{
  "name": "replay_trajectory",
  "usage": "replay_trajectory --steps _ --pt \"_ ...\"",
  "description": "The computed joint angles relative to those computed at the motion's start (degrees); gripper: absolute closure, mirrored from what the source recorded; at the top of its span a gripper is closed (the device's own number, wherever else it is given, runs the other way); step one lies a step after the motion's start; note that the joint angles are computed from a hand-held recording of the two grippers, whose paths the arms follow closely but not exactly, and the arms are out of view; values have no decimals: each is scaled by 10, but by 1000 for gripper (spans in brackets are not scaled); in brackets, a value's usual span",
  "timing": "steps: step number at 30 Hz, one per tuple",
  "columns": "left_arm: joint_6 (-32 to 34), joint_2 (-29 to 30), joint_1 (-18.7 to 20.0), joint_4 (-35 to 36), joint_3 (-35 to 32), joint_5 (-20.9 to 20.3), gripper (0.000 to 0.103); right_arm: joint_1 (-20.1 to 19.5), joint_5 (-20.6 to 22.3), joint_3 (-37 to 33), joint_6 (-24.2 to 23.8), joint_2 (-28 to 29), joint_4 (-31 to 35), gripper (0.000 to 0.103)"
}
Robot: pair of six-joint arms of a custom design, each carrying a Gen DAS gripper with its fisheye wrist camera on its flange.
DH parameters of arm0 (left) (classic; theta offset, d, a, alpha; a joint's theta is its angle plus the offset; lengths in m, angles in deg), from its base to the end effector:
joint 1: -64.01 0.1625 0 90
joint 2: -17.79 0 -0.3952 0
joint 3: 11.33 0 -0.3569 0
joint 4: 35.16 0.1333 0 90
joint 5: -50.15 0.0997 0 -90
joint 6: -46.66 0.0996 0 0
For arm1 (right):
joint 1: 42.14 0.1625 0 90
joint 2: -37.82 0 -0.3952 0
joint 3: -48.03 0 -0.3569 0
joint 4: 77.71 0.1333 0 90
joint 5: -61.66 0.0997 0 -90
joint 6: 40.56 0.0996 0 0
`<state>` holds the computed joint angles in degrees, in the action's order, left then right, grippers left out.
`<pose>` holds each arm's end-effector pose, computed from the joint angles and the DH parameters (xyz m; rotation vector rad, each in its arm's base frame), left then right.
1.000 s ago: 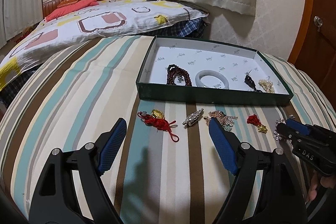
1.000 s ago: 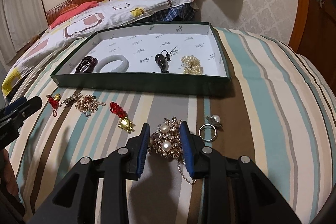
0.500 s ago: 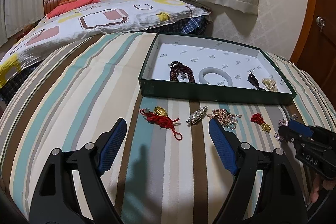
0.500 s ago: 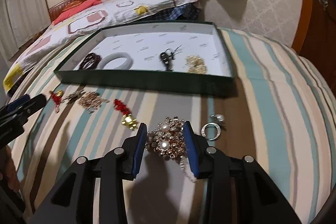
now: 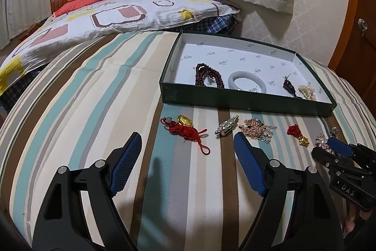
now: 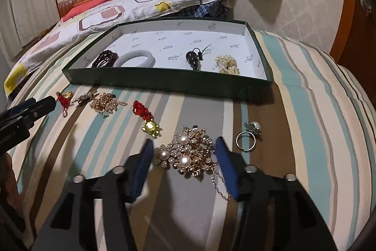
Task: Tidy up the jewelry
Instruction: 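Grasp the pearl-and-gold brooch with the right tool while the left tool grasps the red tassel charm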
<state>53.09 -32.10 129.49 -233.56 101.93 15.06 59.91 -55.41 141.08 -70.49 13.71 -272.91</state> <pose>-0.0227 -0.5673 0.1758 0.1248 2.1506 -1.0341 0.2159 -0.5898 -0.0217 0.7099 -2.3990 0.7134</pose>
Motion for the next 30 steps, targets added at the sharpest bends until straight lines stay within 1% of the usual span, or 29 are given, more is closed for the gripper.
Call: replay_trajectory --steps 1,2,4,9,13,15,18,19,20,22,23,24,25,30 --pt "-3 2 1 5 -5 0 24 0 1 1 -4 0 -3 65" --pt "-6 2 3 9 -6 -1 24 0 6 4 -6 -2 -2 74" --pt "-14 0 6 19 -8 -3 25 0 11 6 -8 -3 0 79" --pt "-28 -1 16 44 -20 -4 26 0 14 6 -8 -3 -3 79" --pt "-64 -8 30 104 -41 -20 36 -2 15 3 -6 -4 0 79" --pt "-65 -5 33 119 -53 -21 38 -2 16 3 -5 -4 2 79" --pt "-69 -1 40 158 -72 -26 46 -3 17 3 -4 -5 3 79" --pt "-65 -1 40 157 -72 -28 53 -3 18 3 -3 -5 4 79" --pt "-60 -1 40 157 -73 -28 57 -3 19 3 -3 -6 4 79" --pt "-53 -6 40 156 -69 -38 75 -4 20 4 -1 -6 5 79" --pt "-52 -8 41 156 -66 -42 77 -4 20 3 -1 -6 5 79" --pt "-52 -10 42 155 -64 -47 81 -4 22 3 1 -7 6 79" --pt "-52 -13 43 155 -62 -51 88 -5 22 4 1 -7 5 79" --pt "-49 -22 47 150 -54 -78 91 -5 27 7 5 -8 -4 79"
